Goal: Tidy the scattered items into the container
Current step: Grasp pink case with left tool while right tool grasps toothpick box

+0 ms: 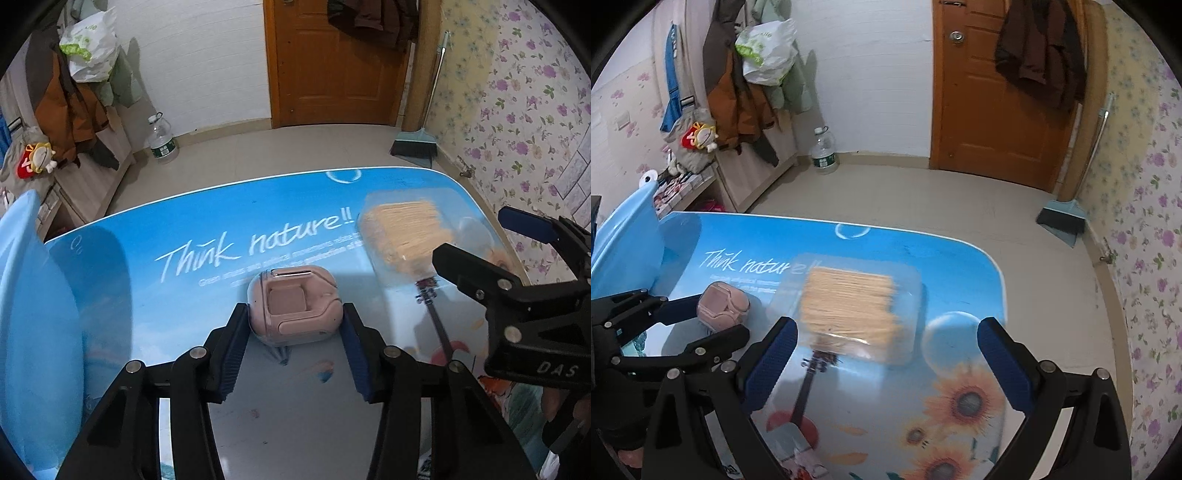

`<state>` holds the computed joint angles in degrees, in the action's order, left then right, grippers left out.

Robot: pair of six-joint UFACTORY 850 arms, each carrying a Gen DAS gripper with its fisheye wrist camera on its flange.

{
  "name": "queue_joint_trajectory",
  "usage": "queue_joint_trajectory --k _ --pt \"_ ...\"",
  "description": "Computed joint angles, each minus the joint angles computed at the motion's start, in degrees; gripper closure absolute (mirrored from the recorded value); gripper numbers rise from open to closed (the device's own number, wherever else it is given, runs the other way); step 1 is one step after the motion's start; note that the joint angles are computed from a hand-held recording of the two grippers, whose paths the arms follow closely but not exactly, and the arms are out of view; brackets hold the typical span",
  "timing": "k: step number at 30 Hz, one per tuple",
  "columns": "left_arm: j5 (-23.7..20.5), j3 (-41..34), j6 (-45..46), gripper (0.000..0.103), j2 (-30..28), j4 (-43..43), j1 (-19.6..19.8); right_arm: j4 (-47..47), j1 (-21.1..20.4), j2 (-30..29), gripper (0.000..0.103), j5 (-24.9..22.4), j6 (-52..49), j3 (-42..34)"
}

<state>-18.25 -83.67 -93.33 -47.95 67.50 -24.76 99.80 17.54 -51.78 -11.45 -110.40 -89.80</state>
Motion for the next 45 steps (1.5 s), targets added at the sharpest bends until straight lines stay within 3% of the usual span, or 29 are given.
queue_joint_trajectory --k 6,13,17,22,29,30,32,38,45 --pt "0.94 1.54 -1.88 0.056 0.86 2.05 0.5 -7.34 1.5 -0.27 0.004 2.27 7.45 -0.81" --pt "2.38 2.82 -3.63 0.056 1.56 3.89 1.12 -5.22 2.28 0.23 0.004 1.4 1.58 -0.53" --pt "2.99 3.36 -4.49 0.056 1.88 4.64 1.35 -11.81 1.95 -1.51 0.004 0.04 3.44 -3.45" --pt "3.49 3.76 -5.34 0.056 2.09 5.65 1.6 -27.74 0.48 -5.04 0.004 -4.78 19.22 -9.05" --pt "3.42 3.57 -5.42 0.056 1.92 5.99 1.61 -34.19 0.38 -7.34 0.004 -9.27 22.64 -12.33" --pt "3.38 3.45 -5.22 0.056 1.86 5.73 1.54 -34.42 0.51 -7.4 0.006 -9.18 22.7 -12.21" --pt "3.34 3.37 -5.06 0.056 1.82 5.5 1.49 -36.55 0.85 -7.71 0.021 -8.52 24.21 -12.36" --pt "3.31 3.42 -5.14 0.056 1.87 5.54 1.53 -38.71 0.35 -7.83 0.038 -10.24 25.31 -12.54" --pt "3.15 4.01 -3.75 0.056 2.4 4.11 1.31 -36.72 -0.5 -6.32 0.039 -11.87 22.27 -10.4"
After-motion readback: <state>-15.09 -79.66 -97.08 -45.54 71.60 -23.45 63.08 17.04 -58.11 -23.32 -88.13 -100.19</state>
